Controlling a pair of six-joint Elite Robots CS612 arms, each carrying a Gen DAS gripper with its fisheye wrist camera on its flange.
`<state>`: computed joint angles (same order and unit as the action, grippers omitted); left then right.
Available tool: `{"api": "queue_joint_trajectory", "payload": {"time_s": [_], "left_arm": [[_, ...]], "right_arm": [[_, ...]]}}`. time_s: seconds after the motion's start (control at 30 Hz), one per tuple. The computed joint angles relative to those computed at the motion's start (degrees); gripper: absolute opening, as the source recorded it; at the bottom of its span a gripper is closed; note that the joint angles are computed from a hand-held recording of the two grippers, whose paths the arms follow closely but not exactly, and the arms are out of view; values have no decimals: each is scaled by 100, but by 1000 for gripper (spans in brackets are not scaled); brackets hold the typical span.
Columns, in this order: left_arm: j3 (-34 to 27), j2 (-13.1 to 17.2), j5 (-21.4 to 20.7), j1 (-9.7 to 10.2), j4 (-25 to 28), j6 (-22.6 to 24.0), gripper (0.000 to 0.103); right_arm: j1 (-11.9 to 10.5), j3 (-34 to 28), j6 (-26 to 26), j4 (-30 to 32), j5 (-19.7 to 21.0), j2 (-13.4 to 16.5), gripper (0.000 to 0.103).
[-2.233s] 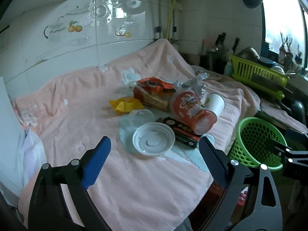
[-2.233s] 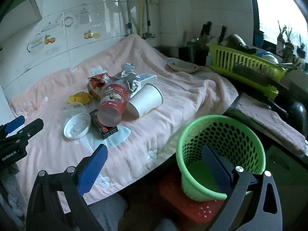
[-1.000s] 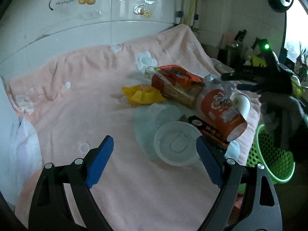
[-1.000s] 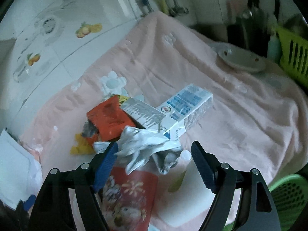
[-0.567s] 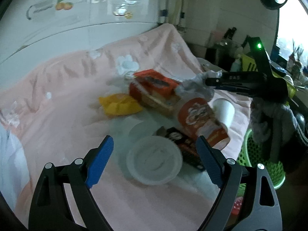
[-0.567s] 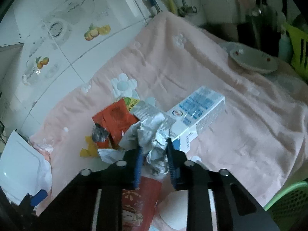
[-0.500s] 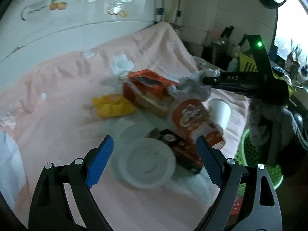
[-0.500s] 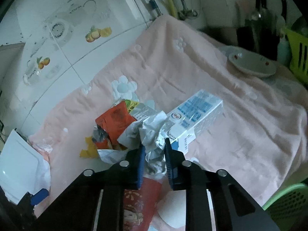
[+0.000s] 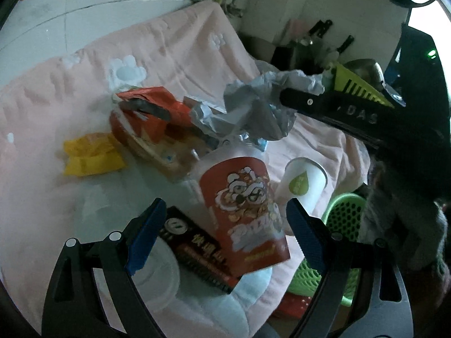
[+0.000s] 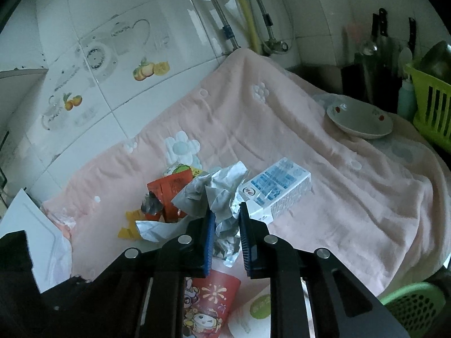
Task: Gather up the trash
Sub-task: 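Grasp the crumpled silver foil with the right gripper and lift it, then carry the foil to the green basket and open the right gripper while the left gripper grasps the red cup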
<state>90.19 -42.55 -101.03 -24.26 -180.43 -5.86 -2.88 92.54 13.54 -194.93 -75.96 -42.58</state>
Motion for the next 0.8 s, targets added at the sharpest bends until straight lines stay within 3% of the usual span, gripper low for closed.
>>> {"api": "queue_joint_trajectory", "payload": {"time_s": [0.53, 0.7, 0.8], "left_arm": [[-503, 305, -176, -24, 698, 20, 85], [-594, 361, -329, -14, 761, 135, 73], [-597, 379, -267, -31, 690, 178, 72]], "right_arm": [[-126, 163, 152, -553, 113, -84, 16], [-172, 345, 195, -816, 146, -193, 16], [-204, 517, 210, -1010, 121, -287, 16]]}}
